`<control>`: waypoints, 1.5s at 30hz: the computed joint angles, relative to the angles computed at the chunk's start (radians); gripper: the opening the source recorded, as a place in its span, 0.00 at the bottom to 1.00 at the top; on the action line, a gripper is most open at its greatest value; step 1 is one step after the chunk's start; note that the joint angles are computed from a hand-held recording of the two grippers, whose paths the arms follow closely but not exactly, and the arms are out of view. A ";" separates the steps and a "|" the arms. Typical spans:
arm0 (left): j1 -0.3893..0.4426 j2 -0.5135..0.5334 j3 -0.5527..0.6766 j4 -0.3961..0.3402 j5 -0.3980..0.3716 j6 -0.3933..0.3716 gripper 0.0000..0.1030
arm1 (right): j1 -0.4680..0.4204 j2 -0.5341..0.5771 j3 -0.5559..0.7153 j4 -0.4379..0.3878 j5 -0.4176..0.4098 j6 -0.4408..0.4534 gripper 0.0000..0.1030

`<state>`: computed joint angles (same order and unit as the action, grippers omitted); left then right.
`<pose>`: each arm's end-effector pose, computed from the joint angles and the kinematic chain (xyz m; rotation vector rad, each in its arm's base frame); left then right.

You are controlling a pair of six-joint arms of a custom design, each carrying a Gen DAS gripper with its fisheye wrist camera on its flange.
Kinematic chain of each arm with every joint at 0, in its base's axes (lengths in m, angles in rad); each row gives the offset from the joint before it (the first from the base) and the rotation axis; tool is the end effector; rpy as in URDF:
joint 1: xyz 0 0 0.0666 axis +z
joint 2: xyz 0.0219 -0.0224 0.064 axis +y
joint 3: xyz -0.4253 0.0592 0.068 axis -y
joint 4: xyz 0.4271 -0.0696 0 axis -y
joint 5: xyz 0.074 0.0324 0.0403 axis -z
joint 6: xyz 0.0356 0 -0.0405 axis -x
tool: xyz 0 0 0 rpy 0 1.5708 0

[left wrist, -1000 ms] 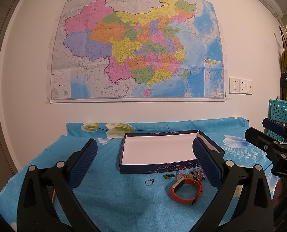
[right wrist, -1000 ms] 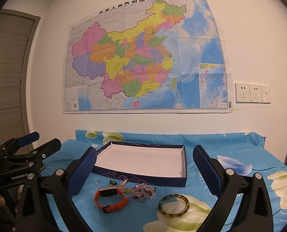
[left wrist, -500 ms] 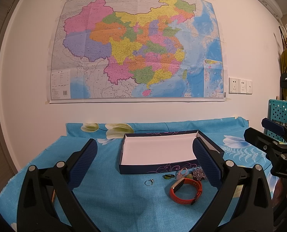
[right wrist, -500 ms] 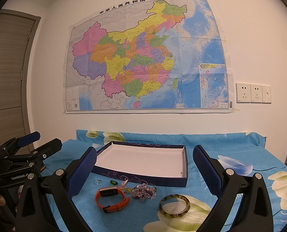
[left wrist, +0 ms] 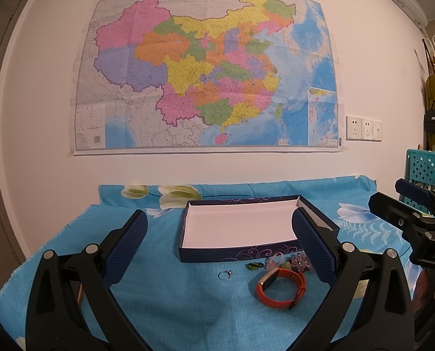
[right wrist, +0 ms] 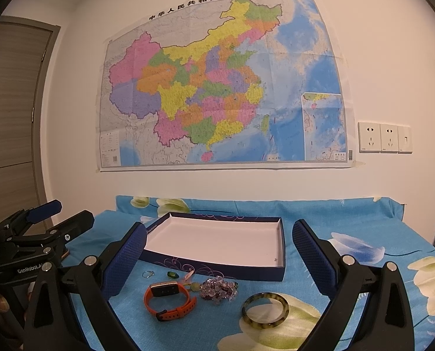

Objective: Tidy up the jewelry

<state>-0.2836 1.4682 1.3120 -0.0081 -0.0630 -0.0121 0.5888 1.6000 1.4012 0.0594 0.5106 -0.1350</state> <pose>0.5534 -0.1594 0.4761 0.2099 1.7242 -0.1450 0.5296 0.3323 0.4546 -0.0063 1.6934 0.1053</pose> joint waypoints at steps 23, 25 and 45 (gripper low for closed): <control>-0.004 0.050 0.051 -0.081 0.034 0.002 0.94 | -0.024 0.001 0.013 -0.083 -0.030 -0.043 0.94; -0.002 0.063 0.068 -0.113 0.049 0.002 0.94 | -0.030 0.003 0.019 -0.112 -0.039 -0.048 0.94; 0.001 0.249 0.309 -0.553 0.262 -0.078 0.82 | -0.169 0.113 0.192 -0.646 -0.285 -0.172 0.70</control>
